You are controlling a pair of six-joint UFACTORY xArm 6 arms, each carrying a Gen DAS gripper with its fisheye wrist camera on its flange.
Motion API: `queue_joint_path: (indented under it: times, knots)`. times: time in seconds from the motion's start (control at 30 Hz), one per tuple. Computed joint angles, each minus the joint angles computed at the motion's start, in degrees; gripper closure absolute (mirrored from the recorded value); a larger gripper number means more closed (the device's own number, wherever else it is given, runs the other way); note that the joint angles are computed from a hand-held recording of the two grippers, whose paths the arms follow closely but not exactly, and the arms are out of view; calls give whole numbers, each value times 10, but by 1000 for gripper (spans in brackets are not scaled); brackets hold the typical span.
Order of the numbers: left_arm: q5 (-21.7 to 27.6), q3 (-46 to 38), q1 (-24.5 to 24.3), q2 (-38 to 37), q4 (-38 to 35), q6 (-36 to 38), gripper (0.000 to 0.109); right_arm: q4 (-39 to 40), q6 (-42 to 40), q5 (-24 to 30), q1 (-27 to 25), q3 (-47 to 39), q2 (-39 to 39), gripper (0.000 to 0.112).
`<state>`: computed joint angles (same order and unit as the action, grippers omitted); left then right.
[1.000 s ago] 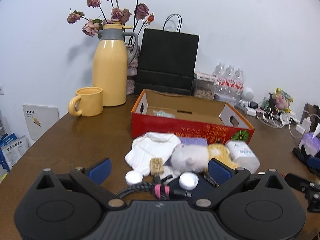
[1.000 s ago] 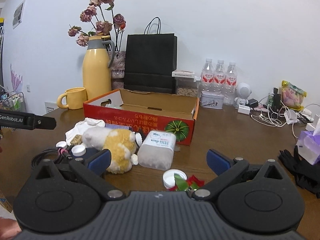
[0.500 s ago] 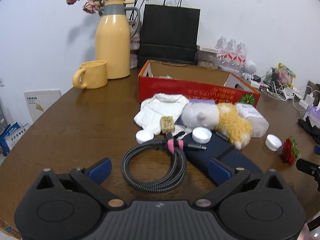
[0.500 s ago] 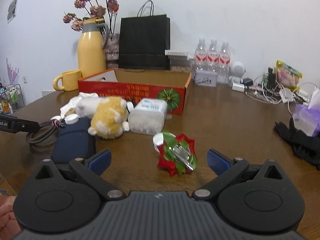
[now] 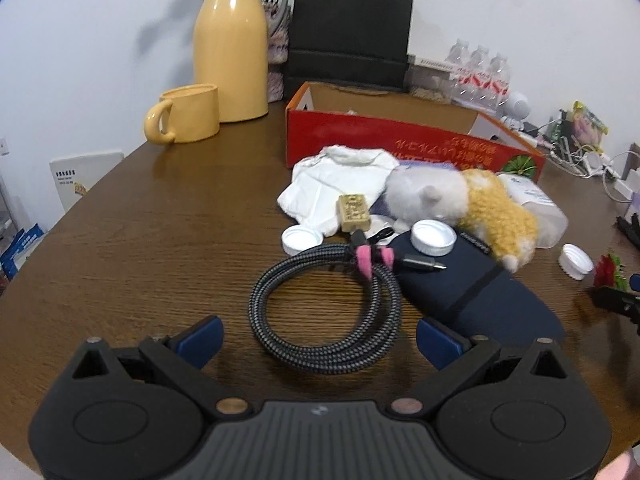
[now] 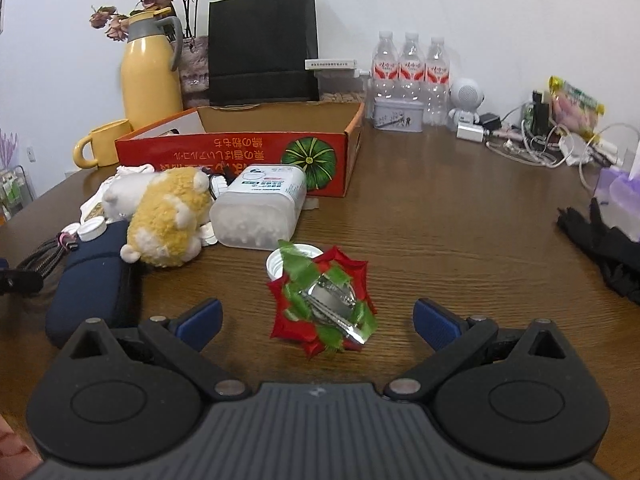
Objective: Organize objects
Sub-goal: 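Grasp the red-green ribbon bow with the right tool while the left tool grasps the braided cable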
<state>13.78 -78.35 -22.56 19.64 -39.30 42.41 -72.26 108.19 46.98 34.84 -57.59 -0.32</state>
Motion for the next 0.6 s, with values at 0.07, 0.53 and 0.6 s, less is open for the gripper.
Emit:
queue_joint_path:
  times: [0.07, 0.53, 0.6]
  knots:
    - [4, -12, 1, 11, 22, -21, 6, -4, 10, -13, -8, 2, 0, 9]
    - [7, -76, 3, 66, 144, -120, 6, -42, 57, -56, -26, 19, -9, 40]
    - [10, -78, 3, 66, 149, -123, 6, -44, 61, -62, -28, 21, -9, 55]
